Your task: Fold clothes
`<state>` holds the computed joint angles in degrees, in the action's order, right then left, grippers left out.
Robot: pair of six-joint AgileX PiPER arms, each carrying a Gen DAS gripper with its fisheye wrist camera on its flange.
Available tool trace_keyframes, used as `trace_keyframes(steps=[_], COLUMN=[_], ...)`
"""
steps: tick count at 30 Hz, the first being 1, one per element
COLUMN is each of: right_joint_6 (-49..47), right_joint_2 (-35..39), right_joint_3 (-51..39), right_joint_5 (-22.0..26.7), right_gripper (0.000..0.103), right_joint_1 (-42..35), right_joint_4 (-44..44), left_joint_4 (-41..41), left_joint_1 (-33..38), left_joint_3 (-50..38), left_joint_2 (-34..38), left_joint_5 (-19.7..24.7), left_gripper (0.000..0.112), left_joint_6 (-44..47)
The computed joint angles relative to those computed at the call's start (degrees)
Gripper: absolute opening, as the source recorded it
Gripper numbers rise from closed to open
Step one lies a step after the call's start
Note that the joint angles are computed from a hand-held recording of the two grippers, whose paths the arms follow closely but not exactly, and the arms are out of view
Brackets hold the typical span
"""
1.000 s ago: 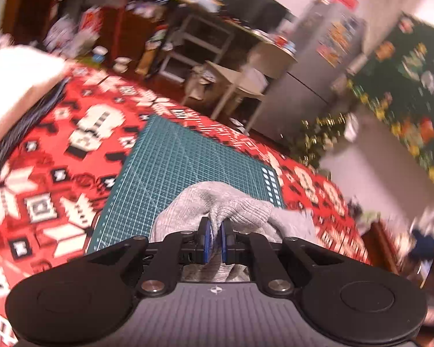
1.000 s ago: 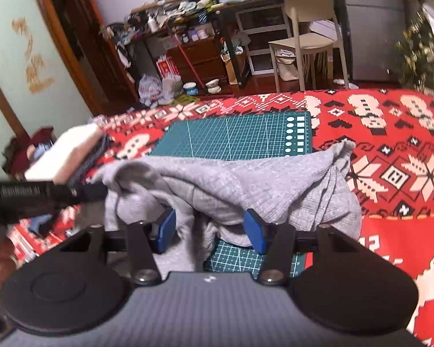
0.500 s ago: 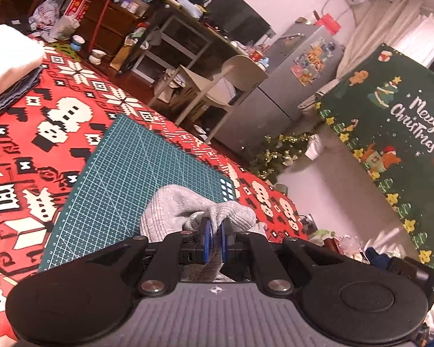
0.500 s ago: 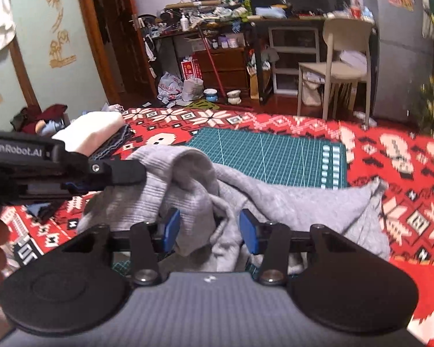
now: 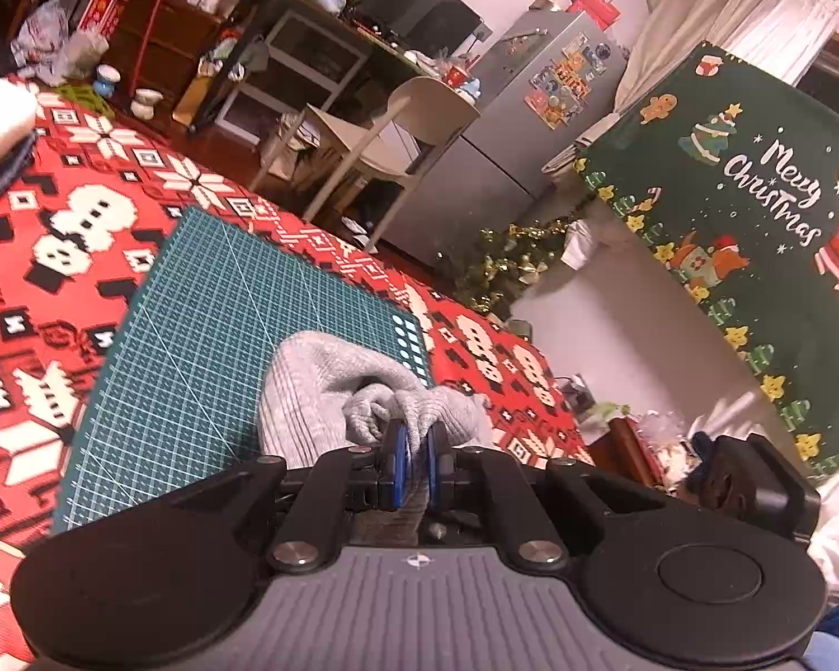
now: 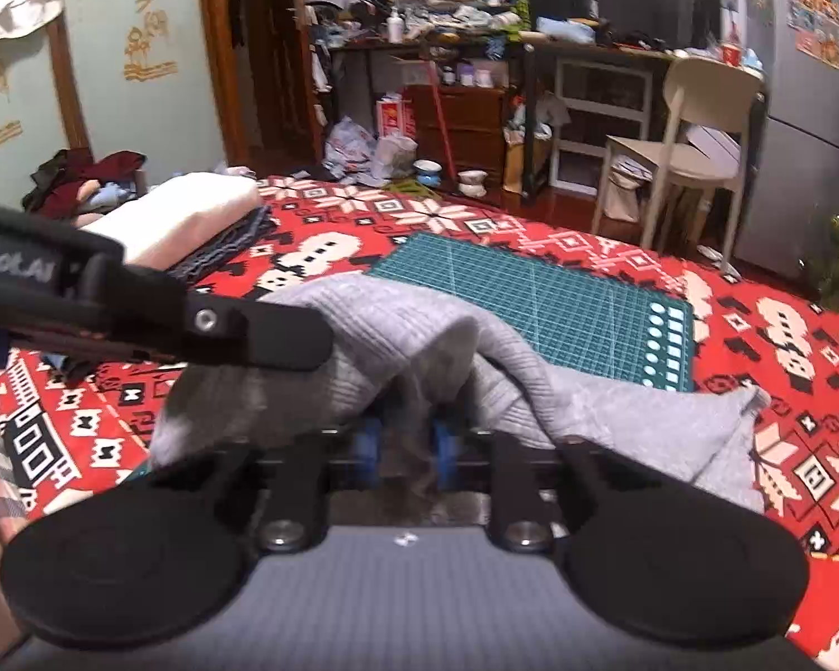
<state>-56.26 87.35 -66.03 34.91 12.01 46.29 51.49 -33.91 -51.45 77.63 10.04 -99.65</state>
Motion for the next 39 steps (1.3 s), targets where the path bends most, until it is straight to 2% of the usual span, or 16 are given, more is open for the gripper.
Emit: trace_keyframes(steps=[2,5,8,9,13,16,18,19,24,32,34,36,39], right_joint_6=[3.5,10.3,15.4,16.8,19.2,19.8,19.7,19.5,18.2,16.2,15.8,15.9,15.6], right_joint_2=[-0.6,-1.4,-0.9,-0.3,1.2,2.3,2.8,3.2,4.0,4.7,4.4,4.0,4.1], right_joint_3=[-0.4,-1.6,-3.5,-4.6,-7.1,-8.4,-8.9,-9.2,-10.1,-10.2,-10.0,-9.8,-9.7], right_joint_5=[-0.3,-0.4,0.6,1.1,3.0,4.1,4.9,5.4,9.0,12.8,14.6,16.4,21.0], right_gripper=[0.015,0.013,0.012,0.012,0.012,0.012,0.012,0.012,0.011,0.011,0.011,0.011,0.011], right_joint_1=[-0.1,-1.2,-4.3,-5.4,-8.8,-10.2,-11.3,-11.8,-14.7,-16.4,-16.9,-17.4,-19.5], right_joint_4=[-1.6,-3.7,-3.8,-3.9,-2.4,-1.6,-0.5,0.3,5.8,9.4,9.5,9.2,9.4], left_joint_4=[2.6,14.2,22.0,22.2,16.4,16.7,17.0,16.7,11.0,15.3,19.9,25.8,32.6], left_joint_1=[-0.2,-1.8,-2.6,-3.0,-6.7,-11.7,-13.8,-14.3,-12.8,-17.3,-18.9,-19.7,-18.8], left_joint_3=[0.1,0.6,1.3,1.2,-1.2,-4.0,-5.6,-6.1,-7.3,-10.3,-10.1,-8.5,-6.0], left_joint_2=[-0.2,-1.3,-2.3,-2.4,-1.4,1.3,3.2,4.0,5.8,10.3,10.9,10.2,8.0], left_joint_5=[0.3,2.4,2.3,2.5,8.2,17.7,22.3,23.2,20.7,27.7,31.0,32.9,32.3], left_gripper=[0.009,0.016,0.032,0.032,0.035,0.035,0.037,0.038,0.038,0.038,0.037,0.03,0.023], left_joint_6=[-3.0,-13.3,-20.0,-19.3,-7.9,-2.1,1.1,2.6,10.1,12.9,8.8,2.6,-5.6])
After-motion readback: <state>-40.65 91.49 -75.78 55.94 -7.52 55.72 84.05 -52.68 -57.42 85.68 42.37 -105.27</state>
